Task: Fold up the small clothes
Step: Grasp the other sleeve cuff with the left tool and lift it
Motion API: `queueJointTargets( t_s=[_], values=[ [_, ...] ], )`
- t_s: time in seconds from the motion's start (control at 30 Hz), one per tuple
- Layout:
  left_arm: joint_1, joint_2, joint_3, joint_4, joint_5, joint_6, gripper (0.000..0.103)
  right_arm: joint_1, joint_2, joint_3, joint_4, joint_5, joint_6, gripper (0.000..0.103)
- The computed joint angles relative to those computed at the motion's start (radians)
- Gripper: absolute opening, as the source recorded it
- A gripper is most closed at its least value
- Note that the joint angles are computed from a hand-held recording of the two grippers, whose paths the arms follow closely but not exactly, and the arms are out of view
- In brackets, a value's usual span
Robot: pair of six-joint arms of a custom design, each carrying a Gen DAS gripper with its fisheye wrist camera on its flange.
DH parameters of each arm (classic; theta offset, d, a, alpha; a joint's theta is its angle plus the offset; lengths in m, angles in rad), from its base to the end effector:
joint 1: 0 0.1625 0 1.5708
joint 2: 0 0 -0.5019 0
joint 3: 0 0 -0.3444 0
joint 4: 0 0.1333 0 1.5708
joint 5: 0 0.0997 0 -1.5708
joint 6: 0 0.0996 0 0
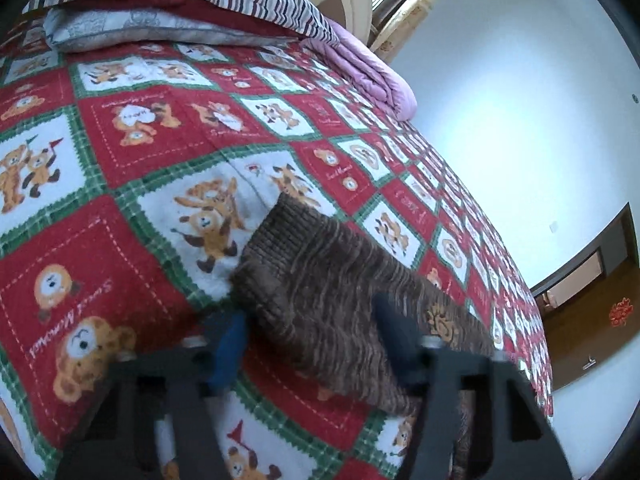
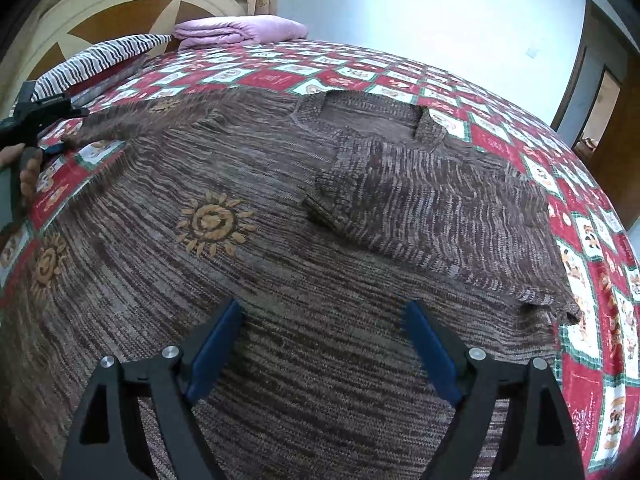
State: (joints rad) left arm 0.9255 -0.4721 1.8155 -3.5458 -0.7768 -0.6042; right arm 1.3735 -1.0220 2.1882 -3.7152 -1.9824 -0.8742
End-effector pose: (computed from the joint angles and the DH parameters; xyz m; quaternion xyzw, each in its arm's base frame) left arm -0.2255 -0.6393 0.0577 -0.1020 0.8789 -0.4473 0.1306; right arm -0.0120 -0.5369 0.3058 0.1963 -0.8470 0.3034 0.3899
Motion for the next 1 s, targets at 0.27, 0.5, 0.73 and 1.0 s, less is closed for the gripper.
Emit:
queueJointTargets(
  t_s=[0.27, 0.5, 0.73, 1.0],
  values=[
    [0.019, -0.046, 0.05, 0.0, -0.103, -0.018, 0.007, -0.002, -0.003, 0.001, 0.005, 0.005, 0.006, 0.085],
    [0.0, -0.071, 0.032, 0.011, -0.115, 0.053, 0.006, -0.053, -0.146, 0.048, 0.099, 0.201, 0.101, 0.085],
    [-0.03, -0.06, -0.026, 0.038, -0.113, 0.091, 0.006, -0.13, -0.219, 0.065, 0.003, 0.212, 0.098, 0.085],
    [-0.102, -0.021, -0.126, 0.093, -0.084, 0.165, 0.006, -0.247, -0.281, 0.017, 0.057, 0.228, 0.328, 0.086]
  ],
)
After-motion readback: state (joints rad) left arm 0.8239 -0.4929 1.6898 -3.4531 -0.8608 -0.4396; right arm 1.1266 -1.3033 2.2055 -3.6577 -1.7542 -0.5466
